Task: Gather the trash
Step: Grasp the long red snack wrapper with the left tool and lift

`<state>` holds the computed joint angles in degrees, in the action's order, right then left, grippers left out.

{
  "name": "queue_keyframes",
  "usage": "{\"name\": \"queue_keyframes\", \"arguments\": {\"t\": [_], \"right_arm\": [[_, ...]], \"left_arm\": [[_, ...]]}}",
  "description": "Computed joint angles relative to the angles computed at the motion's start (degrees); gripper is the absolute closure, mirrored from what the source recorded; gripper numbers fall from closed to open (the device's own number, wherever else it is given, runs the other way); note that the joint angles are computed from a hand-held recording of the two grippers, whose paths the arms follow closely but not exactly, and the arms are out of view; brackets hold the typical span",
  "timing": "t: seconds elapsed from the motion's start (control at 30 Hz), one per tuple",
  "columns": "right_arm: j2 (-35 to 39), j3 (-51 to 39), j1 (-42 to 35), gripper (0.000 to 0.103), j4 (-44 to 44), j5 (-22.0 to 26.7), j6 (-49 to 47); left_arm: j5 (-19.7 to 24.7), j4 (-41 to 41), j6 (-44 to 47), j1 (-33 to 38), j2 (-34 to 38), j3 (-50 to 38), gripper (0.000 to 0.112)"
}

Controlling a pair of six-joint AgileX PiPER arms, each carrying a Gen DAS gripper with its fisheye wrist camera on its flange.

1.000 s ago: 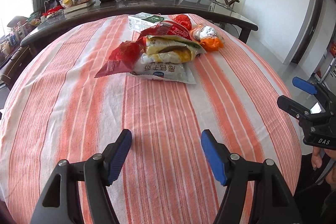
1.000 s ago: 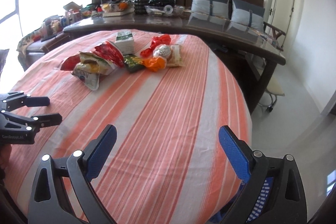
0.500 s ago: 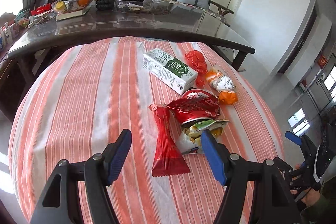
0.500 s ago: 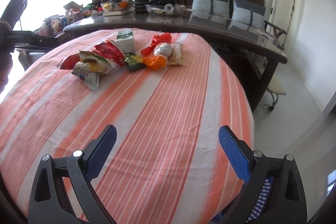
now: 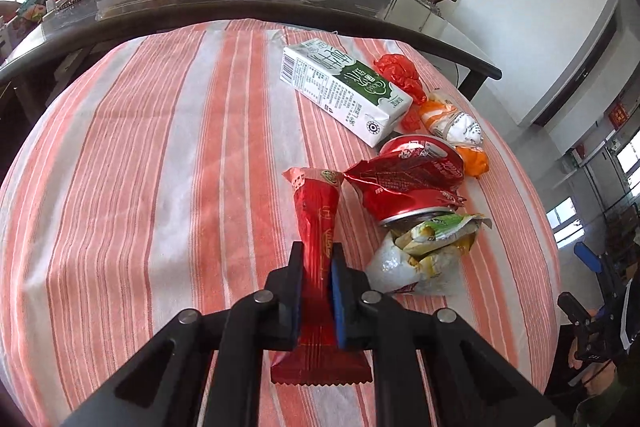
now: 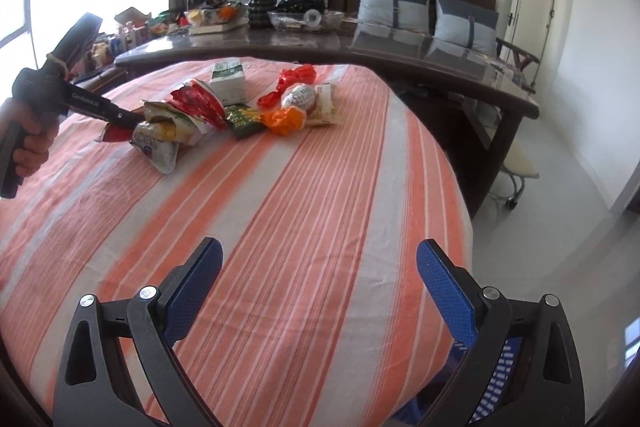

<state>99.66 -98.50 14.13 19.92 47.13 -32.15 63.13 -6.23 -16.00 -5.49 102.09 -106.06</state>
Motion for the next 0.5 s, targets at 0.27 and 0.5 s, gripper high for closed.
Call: {"name": "queue_keyframes", "arguments": {"t": [0.27,0.5], "right_arm": [[0.3,-0.7,-0.9,0.005,0.4,0.4,0.1],[1.4,-1.7,-0.3,0.005,-1.2,0.2,2.0]], "left_arm": [[-5.0,15.0,-13.3,-6.3,-16.7,18.0,0.100],[-7.6,25.2,-23.6,-14.0,-19.4,25.2,0.051]]}}
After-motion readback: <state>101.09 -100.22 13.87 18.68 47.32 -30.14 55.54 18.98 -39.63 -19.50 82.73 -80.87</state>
